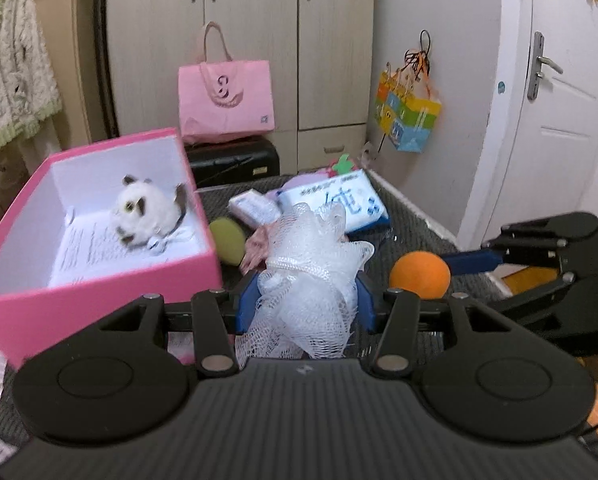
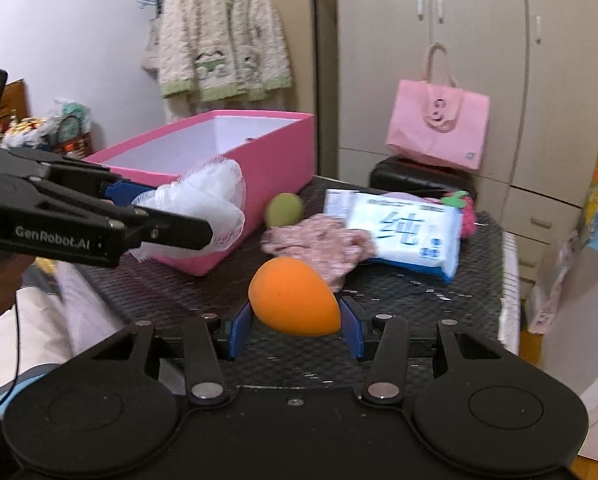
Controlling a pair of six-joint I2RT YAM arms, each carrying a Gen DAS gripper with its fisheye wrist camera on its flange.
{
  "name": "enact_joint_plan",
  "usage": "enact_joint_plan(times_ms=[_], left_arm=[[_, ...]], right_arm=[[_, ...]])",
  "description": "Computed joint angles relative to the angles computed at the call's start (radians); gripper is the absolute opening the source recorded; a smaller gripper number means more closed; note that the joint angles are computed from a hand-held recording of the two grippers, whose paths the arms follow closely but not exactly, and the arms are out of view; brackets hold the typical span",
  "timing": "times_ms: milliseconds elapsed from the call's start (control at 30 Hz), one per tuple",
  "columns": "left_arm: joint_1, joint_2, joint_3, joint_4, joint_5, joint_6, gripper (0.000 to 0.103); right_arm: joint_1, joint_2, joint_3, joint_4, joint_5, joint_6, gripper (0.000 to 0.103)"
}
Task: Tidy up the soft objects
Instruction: 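Carry the bath puff into the shoebox while the right gripper carries the orange sponge there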
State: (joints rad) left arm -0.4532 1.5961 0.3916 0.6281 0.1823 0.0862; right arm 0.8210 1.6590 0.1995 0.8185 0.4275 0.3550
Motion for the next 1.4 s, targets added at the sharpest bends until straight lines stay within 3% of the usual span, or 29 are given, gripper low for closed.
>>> enact_joint_plan(times_ms=[133, 333, 500, 700, 833, 1100, 1267, 1400], left_arm=[[0.091, -0.098, -0.020, -0.150, 0.089, 0.041, 0.048], [0.245, -0.240, -0.068, -0.211, 0.165, 0.064, 0.048], [0.344, -0.257, -0.007, -0.270, 0.207, 0.096, 0.048], [0.411, -0.119, 0.181, -0.304, 0.198, 0.092, 0.048], [0.418, 0.050, 0.352, -0.324, 0.169, 0.068, 0.048], [0.395, 0.389, 0.791, -0.586, 0.094, 0.073, 0.048], [0.380, 0.443, 0.842, -0.584, 0.036, 0.059, 0.049], [0.377, 0.450, 0.821, -0.550, 0.002, 0.030, 0.054]], right_arm=[[0.080, -0.035, 0.042, -0.070, 0.049, 0.001, 0.053], [0.104, -0.062, 0.145, -0.141, 0.025, -0.028, 0.053], [0.086, -0.003, 0.298, -0.179, 0.002, -0.125, 0.053], [0.009, 0.118, 0.530, -0.247, -0.086, -0.237, 0.053], [-0.054, 0.240, 0.718, -0.334, -0.163, -0.328, 0.053], [-0.139, 0.497, 1.145, -0.641, -0.260, -0.522, 0.053], [-0.180, 0.582, 1.283, -0.767, -0.341, -0.548, 0.053], [-0.172, 0.621, 1.339, -0.805, -0.336, -0.590, 0.054]])
